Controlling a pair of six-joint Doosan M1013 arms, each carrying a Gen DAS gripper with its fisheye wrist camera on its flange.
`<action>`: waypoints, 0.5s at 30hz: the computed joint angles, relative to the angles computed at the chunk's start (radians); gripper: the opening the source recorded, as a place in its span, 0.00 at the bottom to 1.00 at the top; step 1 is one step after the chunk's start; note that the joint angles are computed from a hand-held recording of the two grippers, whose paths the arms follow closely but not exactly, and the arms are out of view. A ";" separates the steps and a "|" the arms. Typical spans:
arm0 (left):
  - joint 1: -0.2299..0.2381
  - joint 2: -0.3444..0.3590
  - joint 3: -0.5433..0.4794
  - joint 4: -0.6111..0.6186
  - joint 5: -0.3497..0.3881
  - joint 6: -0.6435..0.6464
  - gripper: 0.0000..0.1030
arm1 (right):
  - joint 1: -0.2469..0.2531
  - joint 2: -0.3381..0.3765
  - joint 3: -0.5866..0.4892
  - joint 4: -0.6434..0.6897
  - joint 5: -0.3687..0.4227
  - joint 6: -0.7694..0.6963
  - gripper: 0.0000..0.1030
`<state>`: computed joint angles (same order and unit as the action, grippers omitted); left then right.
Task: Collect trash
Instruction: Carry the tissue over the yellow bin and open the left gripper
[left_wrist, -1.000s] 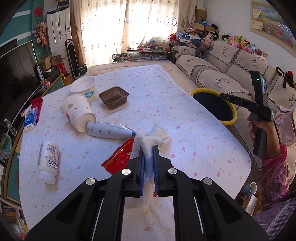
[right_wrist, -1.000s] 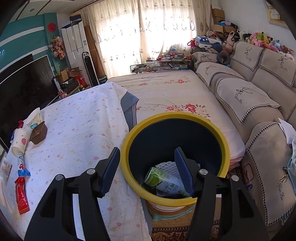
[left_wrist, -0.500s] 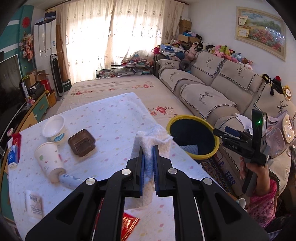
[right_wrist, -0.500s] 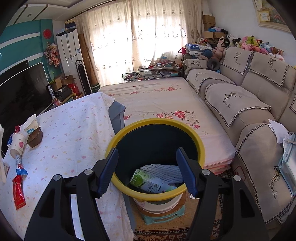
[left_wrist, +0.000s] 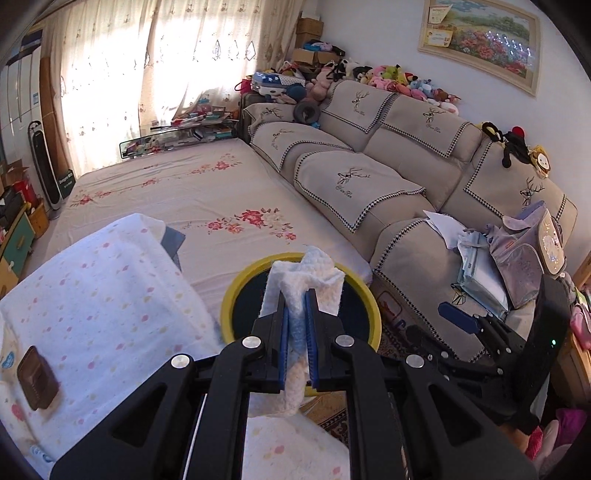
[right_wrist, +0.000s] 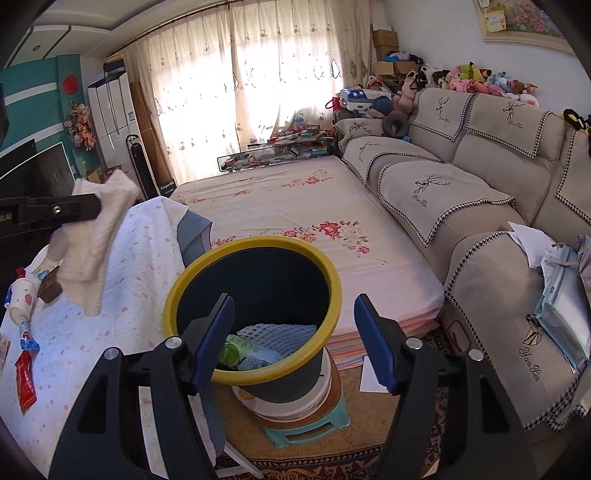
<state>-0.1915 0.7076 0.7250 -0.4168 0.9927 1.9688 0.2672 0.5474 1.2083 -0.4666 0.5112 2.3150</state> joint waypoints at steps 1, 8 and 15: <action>-0.007 0.023 -0.034 0.008 0.018 -0.013 0.09 | -0.002 0.000 0.002 0.004 0.001 -0.003 0.62; -0.045 0.168 -0.245 0.058 0.115 -0.090 0.11 | -0.015 -0.006 0.022 0.012 0.006 0.009 0.63; -0.069 0.262 -0.378 0.129 0.169 -0.162 0.23 | -0.019 -0.016 0.038 -0.007 0.003 0.037 0.65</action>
<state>-0.2602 0.9691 0.3467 -0.2882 1.1612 1.8067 0.2480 0.5310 1.2464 -0.4731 0.5139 2.3521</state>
